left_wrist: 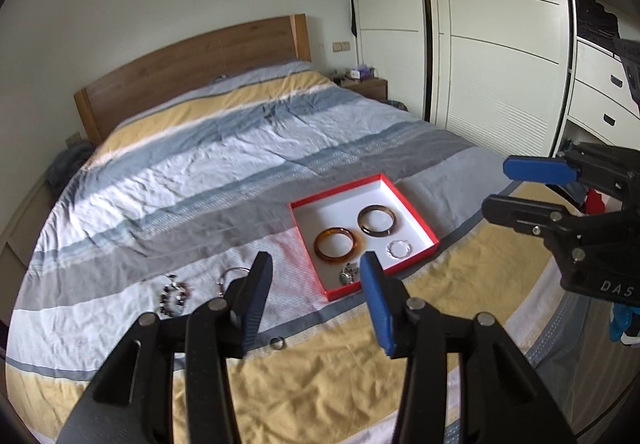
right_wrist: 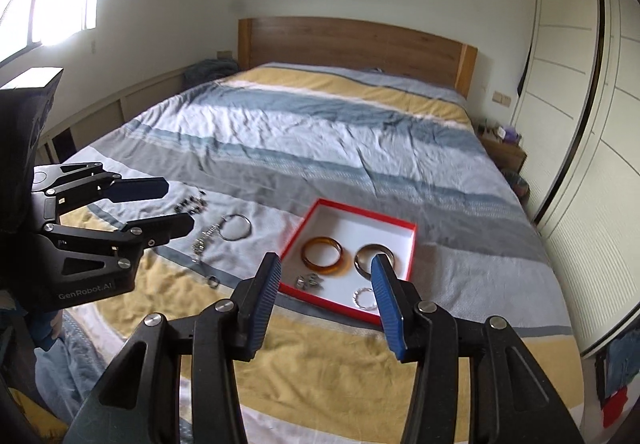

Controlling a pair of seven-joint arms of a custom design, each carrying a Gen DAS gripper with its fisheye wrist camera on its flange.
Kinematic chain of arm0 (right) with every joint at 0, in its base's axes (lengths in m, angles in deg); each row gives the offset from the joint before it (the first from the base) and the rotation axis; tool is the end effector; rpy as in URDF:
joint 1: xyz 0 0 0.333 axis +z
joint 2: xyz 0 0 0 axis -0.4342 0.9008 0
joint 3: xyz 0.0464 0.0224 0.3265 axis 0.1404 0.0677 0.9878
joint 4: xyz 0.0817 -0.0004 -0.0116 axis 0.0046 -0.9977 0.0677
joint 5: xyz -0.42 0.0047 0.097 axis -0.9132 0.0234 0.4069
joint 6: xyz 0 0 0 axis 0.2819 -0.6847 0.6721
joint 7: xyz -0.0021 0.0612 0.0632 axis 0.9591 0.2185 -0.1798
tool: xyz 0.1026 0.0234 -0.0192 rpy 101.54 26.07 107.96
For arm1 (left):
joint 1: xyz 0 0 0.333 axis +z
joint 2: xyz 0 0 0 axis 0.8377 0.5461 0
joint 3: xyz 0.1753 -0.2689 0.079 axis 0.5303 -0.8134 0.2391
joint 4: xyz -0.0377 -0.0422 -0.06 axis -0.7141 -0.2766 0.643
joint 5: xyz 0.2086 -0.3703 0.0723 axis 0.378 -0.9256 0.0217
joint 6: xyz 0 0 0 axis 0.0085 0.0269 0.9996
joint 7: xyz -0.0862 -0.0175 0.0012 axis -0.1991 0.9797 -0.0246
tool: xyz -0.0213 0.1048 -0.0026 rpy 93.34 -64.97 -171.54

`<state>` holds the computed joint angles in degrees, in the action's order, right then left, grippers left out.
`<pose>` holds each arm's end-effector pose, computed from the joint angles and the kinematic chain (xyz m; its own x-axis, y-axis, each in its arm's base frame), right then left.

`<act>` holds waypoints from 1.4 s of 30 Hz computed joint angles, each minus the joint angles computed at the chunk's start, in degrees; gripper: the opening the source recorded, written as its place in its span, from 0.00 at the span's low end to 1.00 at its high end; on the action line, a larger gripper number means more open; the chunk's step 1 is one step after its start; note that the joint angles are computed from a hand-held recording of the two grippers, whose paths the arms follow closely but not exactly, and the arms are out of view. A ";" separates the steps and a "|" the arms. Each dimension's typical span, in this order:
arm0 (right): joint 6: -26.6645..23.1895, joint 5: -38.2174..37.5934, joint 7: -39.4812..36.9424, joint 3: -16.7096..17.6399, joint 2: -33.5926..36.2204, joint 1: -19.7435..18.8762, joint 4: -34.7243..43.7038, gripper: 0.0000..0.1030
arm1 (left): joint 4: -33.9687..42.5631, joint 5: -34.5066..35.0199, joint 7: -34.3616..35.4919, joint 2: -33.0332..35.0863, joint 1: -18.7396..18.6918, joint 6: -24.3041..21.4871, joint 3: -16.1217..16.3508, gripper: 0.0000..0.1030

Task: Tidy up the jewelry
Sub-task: 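Move both tools back toward the silver ring on the duvet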

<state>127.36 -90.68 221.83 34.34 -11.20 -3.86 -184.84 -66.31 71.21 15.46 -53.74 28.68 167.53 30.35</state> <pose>0.5374 0.3304 0.5749 0.0372 -0.9971 0.0661 -0.6150 -0.0750 -0.7850 0.6043 -0.4748 0.5803 -0.6018 -0.7889 -0.1245 -0.4226 0.4468 -0.7885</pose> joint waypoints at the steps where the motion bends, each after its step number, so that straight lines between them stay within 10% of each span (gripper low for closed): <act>1: -0.05 -0.41 0.22 0.30 -0.21 0.28 0.21 0.45 | -1.70 0.00 -0.16 -1.35 0.29 0.85 0.08 0.42; 20: 6.91 17.90 -15.83 -1.24 14.96 5.48 10.87 0.41 | -18.36 2.93 -12.23 -9.17 13.41 1.21 4.32 0.42; 42: 1.83 45.77 -39.84 -2.28 41.27 6.03 32.95 0.30 | -2.34 -11.34 -3.32 11.09 15.19 -5.13 3.03 0.42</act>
